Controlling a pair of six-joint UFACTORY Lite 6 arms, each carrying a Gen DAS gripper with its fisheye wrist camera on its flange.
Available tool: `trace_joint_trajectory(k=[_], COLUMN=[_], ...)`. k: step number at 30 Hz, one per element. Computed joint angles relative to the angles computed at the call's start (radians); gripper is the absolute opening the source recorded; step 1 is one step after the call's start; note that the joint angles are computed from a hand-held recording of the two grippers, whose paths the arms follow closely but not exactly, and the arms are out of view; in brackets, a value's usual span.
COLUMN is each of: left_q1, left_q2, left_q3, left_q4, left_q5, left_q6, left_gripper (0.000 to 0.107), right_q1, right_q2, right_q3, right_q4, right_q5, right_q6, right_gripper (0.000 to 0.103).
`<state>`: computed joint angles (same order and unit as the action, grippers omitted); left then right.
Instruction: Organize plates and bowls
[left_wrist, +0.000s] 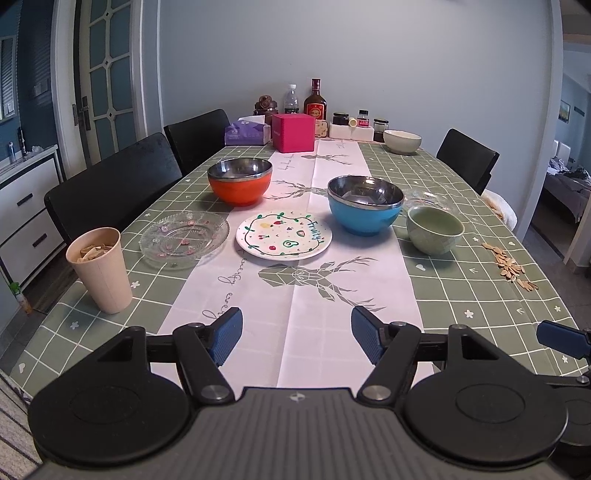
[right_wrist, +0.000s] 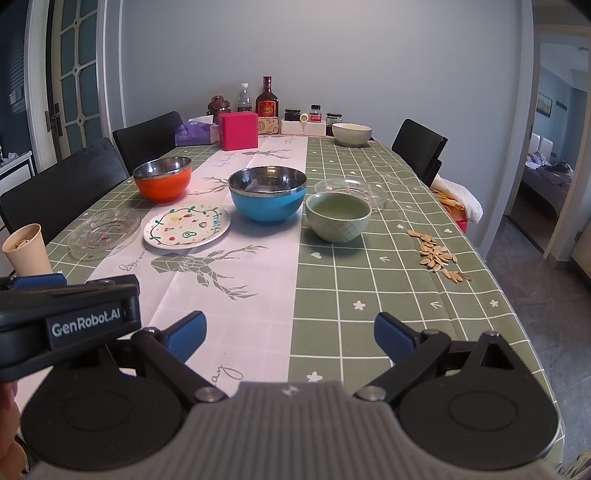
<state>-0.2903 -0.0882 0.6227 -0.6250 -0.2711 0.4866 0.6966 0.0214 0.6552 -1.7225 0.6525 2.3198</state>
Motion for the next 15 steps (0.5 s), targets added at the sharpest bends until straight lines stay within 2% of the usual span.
trace_joint_trajectory(k=[15], left_q1=[0.022], left_q2=[0.015], left_q3=[0.001], left_q4=[-0.068], left_q5=[-0.01], left_q6=[0.056], left_gripper=[0.079], right_q1=[0.0], right_q2=[0.059], right_q3=[0.042], right_q4=[-0.018], right_q5=[-0.024], right_q6=[0.024], right_gripper=[0.095])
